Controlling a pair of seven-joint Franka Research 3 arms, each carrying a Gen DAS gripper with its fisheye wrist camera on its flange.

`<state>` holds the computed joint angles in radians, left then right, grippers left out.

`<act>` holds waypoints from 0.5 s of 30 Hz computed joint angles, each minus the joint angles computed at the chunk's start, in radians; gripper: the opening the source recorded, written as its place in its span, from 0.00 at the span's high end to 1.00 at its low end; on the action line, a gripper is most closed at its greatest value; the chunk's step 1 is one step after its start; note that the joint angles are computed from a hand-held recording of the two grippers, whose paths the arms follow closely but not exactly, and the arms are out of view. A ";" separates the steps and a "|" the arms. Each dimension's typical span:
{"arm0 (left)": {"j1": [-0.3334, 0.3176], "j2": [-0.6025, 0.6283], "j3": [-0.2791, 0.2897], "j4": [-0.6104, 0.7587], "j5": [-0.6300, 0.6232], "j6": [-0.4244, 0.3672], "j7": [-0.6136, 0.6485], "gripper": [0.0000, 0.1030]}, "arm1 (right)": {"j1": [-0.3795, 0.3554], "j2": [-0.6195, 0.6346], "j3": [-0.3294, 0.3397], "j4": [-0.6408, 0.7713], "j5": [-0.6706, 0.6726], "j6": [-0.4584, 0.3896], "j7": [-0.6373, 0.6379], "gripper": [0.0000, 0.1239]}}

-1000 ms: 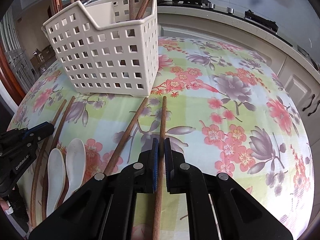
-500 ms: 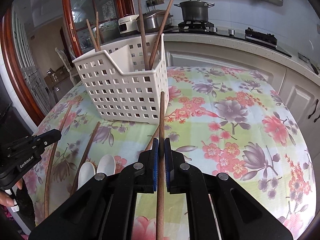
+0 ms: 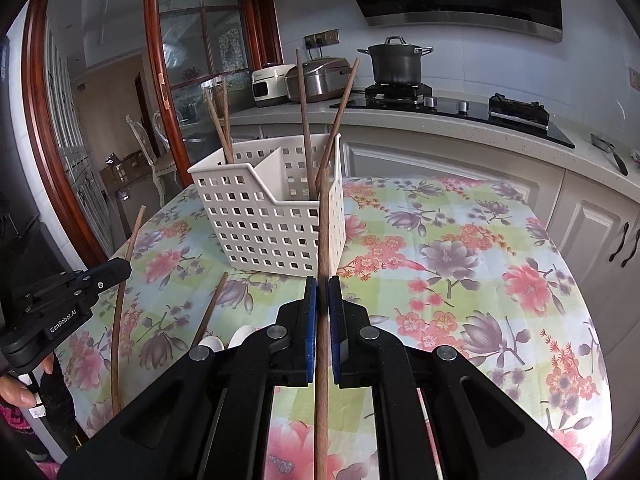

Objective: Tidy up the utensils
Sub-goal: 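Lift both chopsticks upright and carry them toward the white caddy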

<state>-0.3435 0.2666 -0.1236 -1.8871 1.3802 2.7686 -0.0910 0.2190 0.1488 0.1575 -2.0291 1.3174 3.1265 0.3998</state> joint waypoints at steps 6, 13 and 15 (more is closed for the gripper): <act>-0.001 -0.043 -0.007 -0.029 0.082 -0.018 -0.077 0.94 | 0.013 -0.044 -0.003 -0.009 0.151 0.010 -0.161 0.95; 0.008 -0.079 -0.033 -0.057 0.167 -0.052 -0.150 0.94 | 0.056 -0.078 -0.040 -0.018 0.270 0.014 -0.284 0.95; 0.011 -0.088 -0.041 -0.063 0.182 -0.061 -0.161 0.94 | 0.064 -0.082 -0.048 -0.016 0.298 0.015 -0.314 0.95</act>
